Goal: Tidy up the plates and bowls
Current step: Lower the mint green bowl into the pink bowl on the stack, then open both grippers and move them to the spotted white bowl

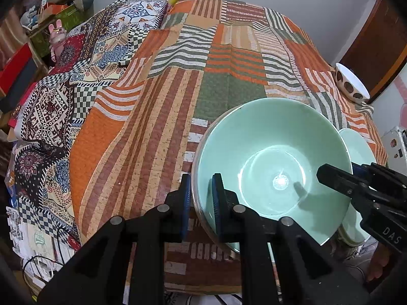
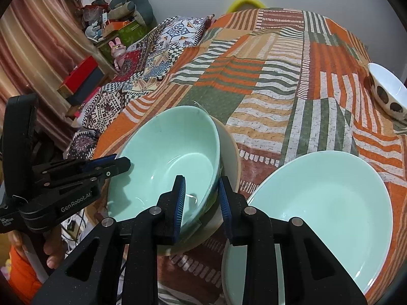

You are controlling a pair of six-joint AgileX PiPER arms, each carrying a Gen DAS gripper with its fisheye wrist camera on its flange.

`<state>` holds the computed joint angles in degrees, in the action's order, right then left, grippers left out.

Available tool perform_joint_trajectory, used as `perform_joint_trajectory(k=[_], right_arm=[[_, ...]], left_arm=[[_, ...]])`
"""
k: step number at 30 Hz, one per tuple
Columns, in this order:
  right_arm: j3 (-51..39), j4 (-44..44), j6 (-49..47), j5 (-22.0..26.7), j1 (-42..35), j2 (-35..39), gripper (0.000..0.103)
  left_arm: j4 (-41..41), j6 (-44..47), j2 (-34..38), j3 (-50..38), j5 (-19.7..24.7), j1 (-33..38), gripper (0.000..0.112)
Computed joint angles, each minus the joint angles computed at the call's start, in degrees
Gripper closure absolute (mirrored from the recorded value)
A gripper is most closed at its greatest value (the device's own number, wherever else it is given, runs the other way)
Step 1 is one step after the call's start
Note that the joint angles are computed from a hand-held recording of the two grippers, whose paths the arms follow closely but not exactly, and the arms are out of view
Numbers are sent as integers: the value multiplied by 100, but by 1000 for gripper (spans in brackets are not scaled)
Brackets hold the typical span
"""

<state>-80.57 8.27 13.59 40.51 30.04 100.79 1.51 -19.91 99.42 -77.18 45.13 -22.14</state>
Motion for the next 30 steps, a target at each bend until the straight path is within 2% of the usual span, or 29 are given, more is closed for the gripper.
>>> perform_joint_trajectory(k=[12,14,16,21,27,30], right_arm=[[220,393,-299,-66,-151,-248,77],[271,436,-340,-93,-203,-315,72],[384,404,-348,-193,-264,-456,62],[670,581,-554,-348,-573,-866,61],[954,738,-804,-469,-1179,-1452,61],[1035,828,-954,-483,-1565,-1704,61]], left_arm=[[272,-191,-320,-215,182,-140,98],[368,-257,-375,-324,237,-237,98],[460,-317,-406,-481,312,-354,98],[677,-441,-417,-931,495,-640,98],[999,-600,-178,-1846,777,-1060,90],[1044,-592,-1,-2327,884,-1232,76]])
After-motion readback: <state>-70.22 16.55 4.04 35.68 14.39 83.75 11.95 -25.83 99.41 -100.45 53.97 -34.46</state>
